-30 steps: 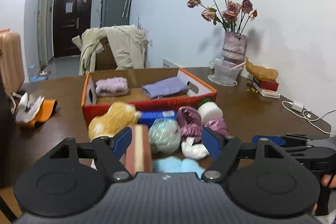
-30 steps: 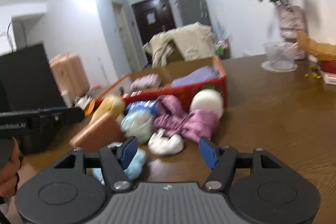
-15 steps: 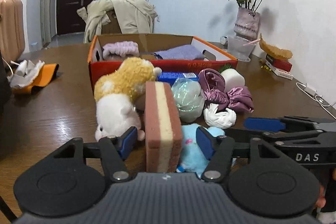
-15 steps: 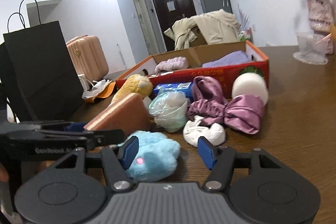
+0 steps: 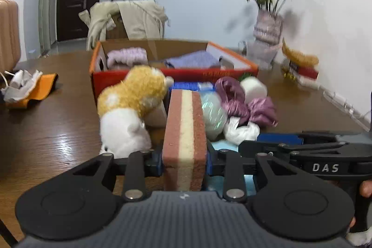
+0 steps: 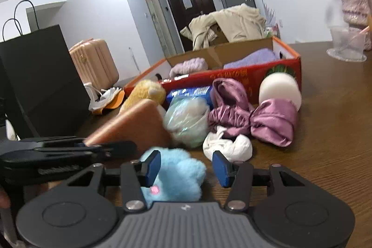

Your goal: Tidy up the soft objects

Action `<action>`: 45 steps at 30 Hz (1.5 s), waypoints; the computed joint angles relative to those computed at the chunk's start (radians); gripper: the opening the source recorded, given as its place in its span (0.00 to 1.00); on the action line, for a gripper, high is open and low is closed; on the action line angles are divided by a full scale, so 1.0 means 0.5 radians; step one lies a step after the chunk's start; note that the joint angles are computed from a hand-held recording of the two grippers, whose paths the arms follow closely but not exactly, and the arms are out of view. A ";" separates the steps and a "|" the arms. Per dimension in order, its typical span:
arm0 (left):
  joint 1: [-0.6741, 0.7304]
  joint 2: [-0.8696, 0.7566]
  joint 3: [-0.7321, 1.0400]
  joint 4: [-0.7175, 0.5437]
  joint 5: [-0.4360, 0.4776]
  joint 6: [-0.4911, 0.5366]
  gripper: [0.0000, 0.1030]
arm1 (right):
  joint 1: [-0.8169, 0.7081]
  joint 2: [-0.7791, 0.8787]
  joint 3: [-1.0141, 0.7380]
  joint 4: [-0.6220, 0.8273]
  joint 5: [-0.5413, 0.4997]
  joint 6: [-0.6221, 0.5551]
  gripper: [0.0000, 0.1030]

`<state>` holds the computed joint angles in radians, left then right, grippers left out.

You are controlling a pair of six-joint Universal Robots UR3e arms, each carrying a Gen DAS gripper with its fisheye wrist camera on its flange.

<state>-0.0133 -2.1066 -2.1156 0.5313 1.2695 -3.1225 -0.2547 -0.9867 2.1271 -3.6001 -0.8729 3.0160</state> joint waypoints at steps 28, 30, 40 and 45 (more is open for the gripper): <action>0.107 -0.040 0.169 -0.416 -0.545 -0.346 0.41 | -0.368 -0.016 0.152 0.089 0.454 -0.097 0.43; 0.133 -0.009 0.204 -0.521 -0.518 -0.371 0.43 | -0.293 0.069 0.026 0.047 0.380 0.036 0.43; 0.212 0.172 -0.260 -0.228 -0.533 -0.324 0.37 | -0.148 0.254 -0.554 0.564 0.580 0.015 0.43; 0.253 0.135 -0.253 -0.171 -0.615 -0.367 0.35 | -0.159 0.396 -0.705 0.674 0.737 0.063 0.41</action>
